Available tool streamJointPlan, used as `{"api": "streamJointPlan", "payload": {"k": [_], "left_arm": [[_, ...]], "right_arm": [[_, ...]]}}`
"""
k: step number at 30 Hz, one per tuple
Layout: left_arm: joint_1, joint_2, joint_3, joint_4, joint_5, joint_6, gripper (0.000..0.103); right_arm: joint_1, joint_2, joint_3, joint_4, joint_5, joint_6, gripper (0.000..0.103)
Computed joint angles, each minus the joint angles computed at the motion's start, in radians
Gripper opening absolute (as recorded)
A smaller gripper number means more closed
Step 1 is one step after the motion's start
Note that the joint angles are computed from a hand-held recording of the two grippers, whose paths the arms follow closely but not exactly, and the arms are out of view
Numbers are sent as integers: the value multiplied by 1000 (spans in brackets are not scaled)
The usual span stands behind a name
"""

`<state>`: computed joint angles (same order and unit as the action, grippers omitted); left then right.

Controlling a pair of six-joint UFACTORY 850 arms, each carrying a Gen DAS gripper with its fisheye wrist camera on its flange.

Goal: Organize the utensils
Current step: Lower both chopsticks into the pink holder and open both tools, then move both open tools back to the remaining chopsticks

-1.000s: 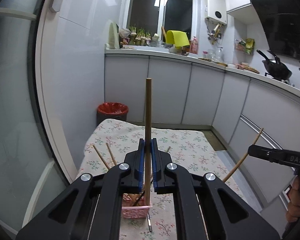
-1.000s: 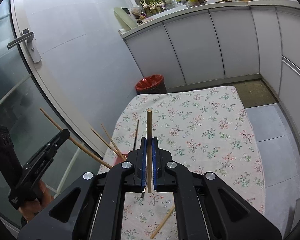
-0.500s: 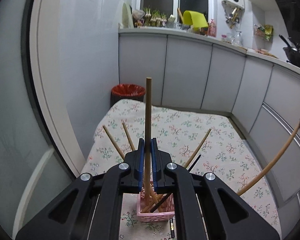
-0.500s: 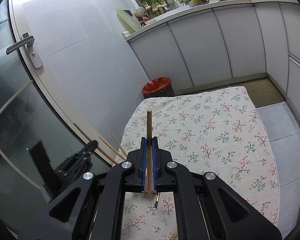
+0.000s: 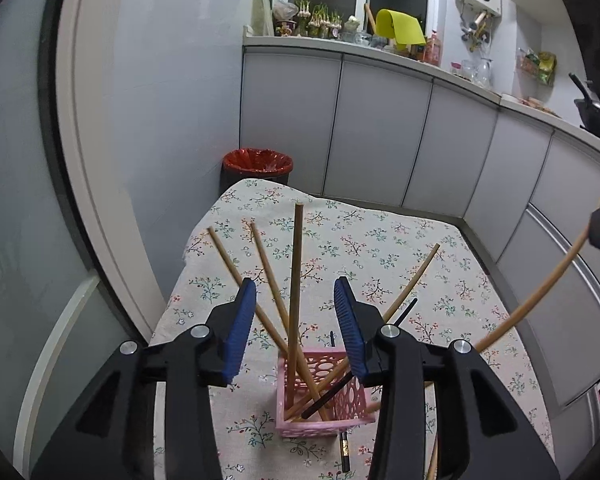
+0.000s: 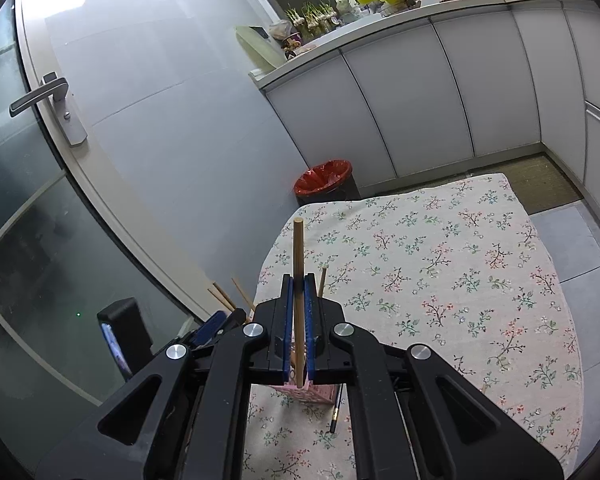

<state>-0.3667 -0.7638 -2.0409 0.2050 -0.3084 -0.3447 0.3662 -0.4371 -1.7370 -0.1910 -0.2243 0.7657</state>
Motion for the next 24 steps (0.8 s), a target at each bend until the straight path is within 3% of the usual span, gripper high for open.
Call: {"api": "streamJointPlan", "payload": {"k": [2, 8, 20, 23, 24], "left_arm": [[5, 14, 18, -5, -5, -4, 53], [19, 70, 102, -5, -21, 10, 67], [29, 97, 148, 3, -46, 52, 78], [28, 101, 152, -26, -51, 79, 81], [28, 102, 153, -33, -52, 86, 81]], "right_arm": [[0, -13, -11, -22, 5, 28, 4], [3, -71, -66, -9, -22, 20, 4], [32, -208, -215, 19, -144, -54, 5], [33, -221, -231, 48, -160, -84, 13], [33, -218, -228, 52, -159, -87, 21]]}}
